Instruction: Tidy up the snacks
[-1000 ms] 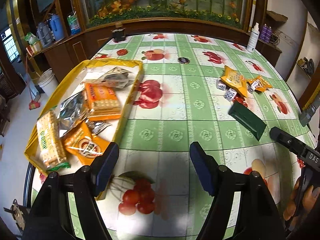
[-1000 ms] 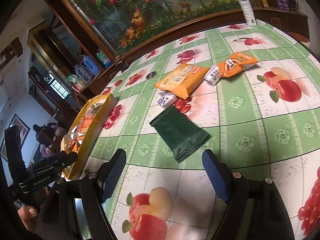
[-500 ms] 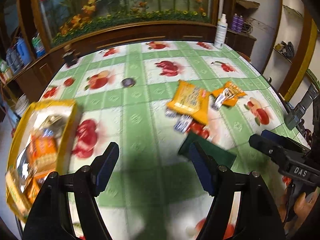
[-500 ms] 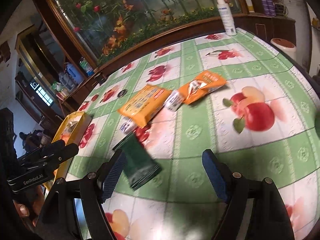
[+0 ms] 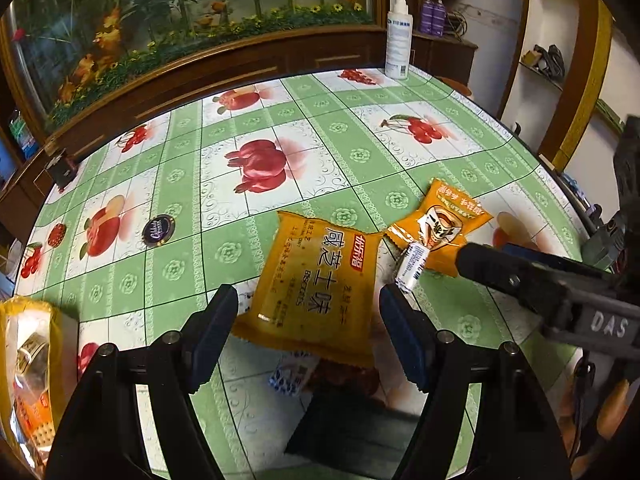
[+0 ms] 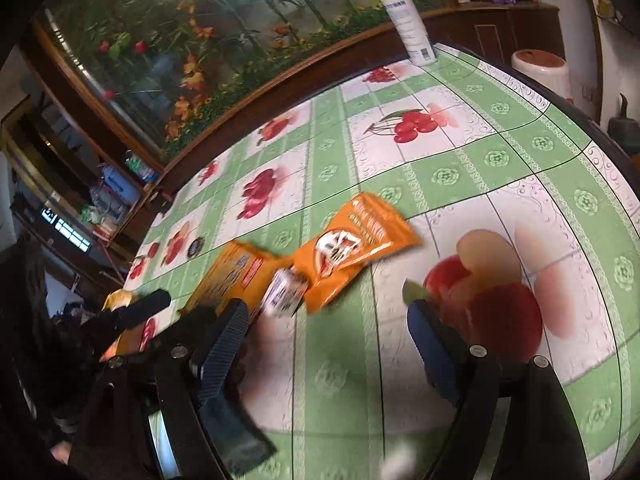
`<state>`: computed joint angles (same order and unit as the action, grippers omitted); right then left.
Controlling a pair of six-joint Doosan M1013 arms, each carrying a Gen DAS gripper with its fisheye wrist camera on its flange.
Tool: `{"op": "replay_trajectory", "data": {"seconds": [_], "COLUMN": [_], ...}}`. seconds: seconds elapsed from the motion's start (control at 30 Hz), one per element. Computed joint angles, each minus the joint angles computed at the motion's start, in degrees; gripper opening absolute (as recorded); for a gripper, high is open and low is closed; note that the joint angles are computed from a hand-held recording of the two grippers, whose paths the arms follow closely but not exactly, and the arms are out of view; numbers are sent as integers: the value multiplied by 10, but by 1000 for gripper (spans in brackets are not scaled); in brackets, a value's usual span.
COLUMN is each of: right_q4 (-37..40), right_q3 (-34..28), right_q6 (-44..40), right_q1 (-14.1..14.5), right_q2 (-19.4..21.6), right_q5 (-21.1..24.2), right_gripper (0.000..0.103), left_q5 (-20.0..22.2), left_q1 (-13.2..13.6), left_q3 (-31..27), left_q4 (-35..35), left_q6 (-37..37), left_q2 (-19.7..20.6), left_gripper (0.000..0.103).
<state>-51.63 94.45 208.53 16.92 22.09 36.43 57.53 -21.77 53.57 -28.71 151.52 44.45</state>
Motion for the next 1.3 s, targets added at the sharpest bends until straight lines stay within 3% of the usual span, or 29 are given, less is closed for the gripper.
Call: {"op": "replay_trajectory", "data": {"seconds": [0.1, 0.23, 0.37, 0.4, 0.43, 0.53, 0.73, 0.93, 1.1, 1.3], "right_q4": [37, 59, 111, 122, 128, 118, 93, 42, -15, -78], "right_q3": [-13, -46, -104, -123, -143, -166, -125, -88, -68, -49], "right_q6": [-27, -73, -191, -229, -268, -323, -270, -191, -133, -70], "right_q1": [-15, -23, -28, -27, -24, -18, -11, 6, 27, 57], "right_q2": [11, 31, 64, 75, 87, 104, 79, 48, 21, 4], "right_q5": [-6, 28, 115, 144, 180, 229, 182, 148, 124, 64], "right_gripper": [84, 84, 83, 78, 66, 52, 42, 39, 39, 38], "left_q5": [12, 42, 68, 76, 81, 43, 86, 97, 64, -1], "left_q1": [-3, -6, 0, 1, 1, -2, 9, 25, 47, 75], "left_q3": [-20, -52, -66, -70, -70, -46, -71, -73, -28, 38], "left_q4": [8, 14, -15, -19, -17, 4, -10, -39, -81, -86], "left_q6": [-13, -23, -10, -11, -8, -4, -21, -47, -25, -25], "left_q2": [14, 35, 46, 49, 50, 39, 50, 45, 8, -36], "left_gripper": [73, 74, 77, 77, 74, 70, 69, 68, 68, 68]}}
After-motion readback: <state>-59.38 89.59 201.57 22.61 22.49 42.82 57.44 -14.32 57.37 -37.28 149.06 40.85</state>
